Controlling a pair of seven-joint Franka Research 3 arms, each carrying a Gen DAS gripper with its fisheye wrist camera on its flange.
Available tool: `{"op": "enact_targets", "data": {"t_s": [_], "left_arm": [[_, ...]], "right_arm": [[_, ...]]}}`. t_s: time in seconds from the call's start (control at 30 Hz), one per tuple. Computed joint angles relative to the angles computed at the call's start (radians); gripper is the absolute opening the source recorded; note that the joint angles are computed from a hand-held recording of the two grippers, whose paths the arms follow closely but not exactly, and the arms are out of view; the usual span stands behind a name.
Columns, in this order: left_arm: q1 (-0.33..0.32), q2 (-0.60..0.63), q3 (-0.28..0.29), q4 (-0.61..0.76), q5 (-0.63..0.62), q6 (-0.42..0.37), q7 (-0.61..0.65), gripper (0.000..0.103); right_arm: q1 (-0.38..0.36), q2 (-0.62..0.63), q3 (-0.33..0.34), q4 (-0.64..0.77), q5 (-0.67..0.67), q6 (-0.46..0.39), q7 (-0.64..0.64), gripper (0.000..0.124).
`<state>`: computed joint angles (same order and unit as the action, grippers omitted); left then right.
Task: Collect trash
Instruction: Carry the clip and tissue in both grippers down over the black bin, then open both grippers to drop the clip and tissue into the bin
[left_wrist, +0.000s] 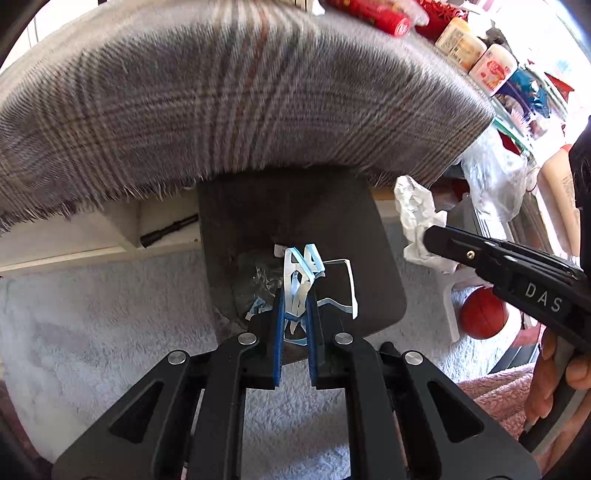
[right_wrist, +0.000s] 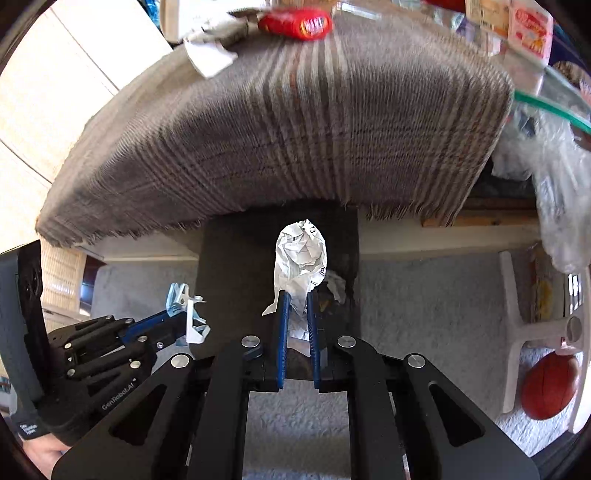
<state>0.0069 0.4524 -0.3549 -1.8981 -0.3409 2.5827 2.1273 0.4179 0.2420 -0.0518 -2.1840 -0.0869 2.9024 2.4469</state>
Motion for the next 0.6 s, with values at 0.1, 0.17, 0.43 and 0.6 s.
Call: {"op": "enact_targets", "data": {"t_s": [0.1,0.17,0.43,0.6], "left_arm": [[-0.025,0.031,0.016,0.024,0.038,-0.006,-0.032,0.009],[-0.029,0.045,0.017,0.028,0.056,-0.007,-0.044,0.009],[-0.028,0.093,0.007,0.064,0.104,-0.003,-0.083,0.011],[-0.017,0.104,-0.001,0.086,0.106,-0.016,-0.084,0.027]], "right_arm": [[-0.021,0.031,0.028,0.028,0.049,-0.017,-0.045,0.012],[-0.039,0.052,0.048,0.054,0.091,-0.034,-0.096,0.012],[-0.073,0.108,0.077,0.095,0.245,-0.030,-0.205,0.014],[-0.009,0.114,0.010,0.105,0.189,-0.037,-0.153,0.016]]}}
